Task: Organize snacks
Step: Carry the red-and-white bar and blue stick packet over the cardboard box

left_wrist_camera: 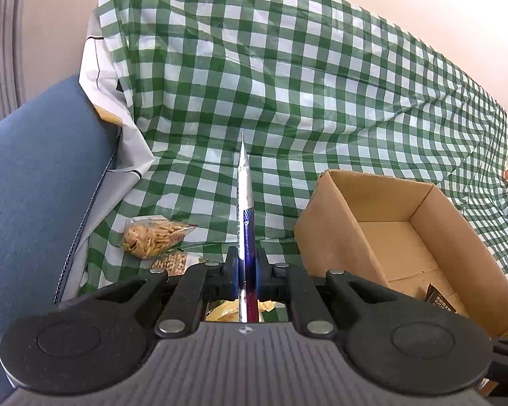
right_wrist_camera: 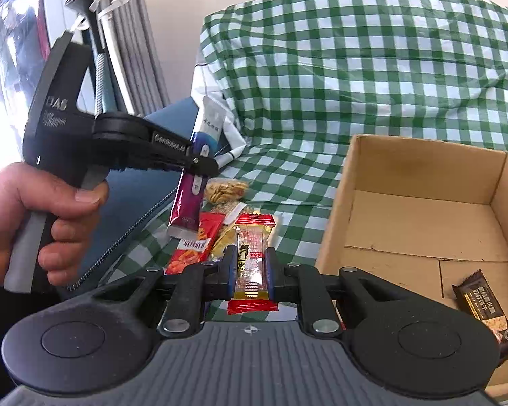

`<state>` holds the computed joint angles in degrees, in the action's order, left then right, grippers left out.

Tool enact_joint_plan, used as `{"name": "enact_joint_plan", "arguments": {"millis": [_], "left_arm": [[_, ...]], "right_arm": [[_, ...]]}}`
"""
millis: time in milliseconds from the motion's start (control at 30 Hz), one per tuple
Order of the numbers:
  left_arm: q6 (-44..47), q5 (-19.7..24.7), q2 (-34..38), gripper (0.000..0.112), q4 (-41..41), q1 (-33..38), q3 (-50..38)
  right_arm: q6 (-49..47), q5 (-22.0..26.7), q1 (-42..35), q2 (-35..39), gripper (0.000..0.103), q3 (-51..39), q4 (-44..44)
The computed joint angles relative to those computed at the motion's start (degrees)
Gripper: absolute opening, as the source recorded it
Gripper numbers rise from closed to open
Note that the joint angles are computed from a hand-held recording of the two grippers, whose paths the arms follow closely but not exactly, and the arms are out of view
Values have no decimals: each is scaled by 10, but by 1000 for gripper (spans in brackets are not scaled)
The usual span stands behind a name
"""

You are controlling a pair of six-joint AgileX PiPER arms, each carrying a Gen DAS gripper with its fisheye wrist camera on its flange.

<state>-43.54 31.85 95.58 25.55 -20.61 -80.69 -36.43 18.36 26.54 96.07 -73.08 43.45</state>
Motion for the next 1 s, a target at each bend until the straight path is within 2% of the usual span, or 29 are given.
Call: {"name": "enact_joint_plan", "arguments": {"millis": [200,533,767,933,1000], "left_arm": [[4,-4,5,9,5,-1,-4],[18,-21,7,9,-1,3,-3],[17,-34,4,9,-1,6,2],[4,-44,1,9,8,6,8],[0,-48,-1,9,12,6,9]], "right_arm": [[-11,-41,0,-9,17,17,6],[67,-79,-4,-14,17,25,-54],[173,-102,1,-15,18,30,-150],[281,-121,4,-17,18,35,-251],[293,-125,2,-18,18,37,-259]]}}
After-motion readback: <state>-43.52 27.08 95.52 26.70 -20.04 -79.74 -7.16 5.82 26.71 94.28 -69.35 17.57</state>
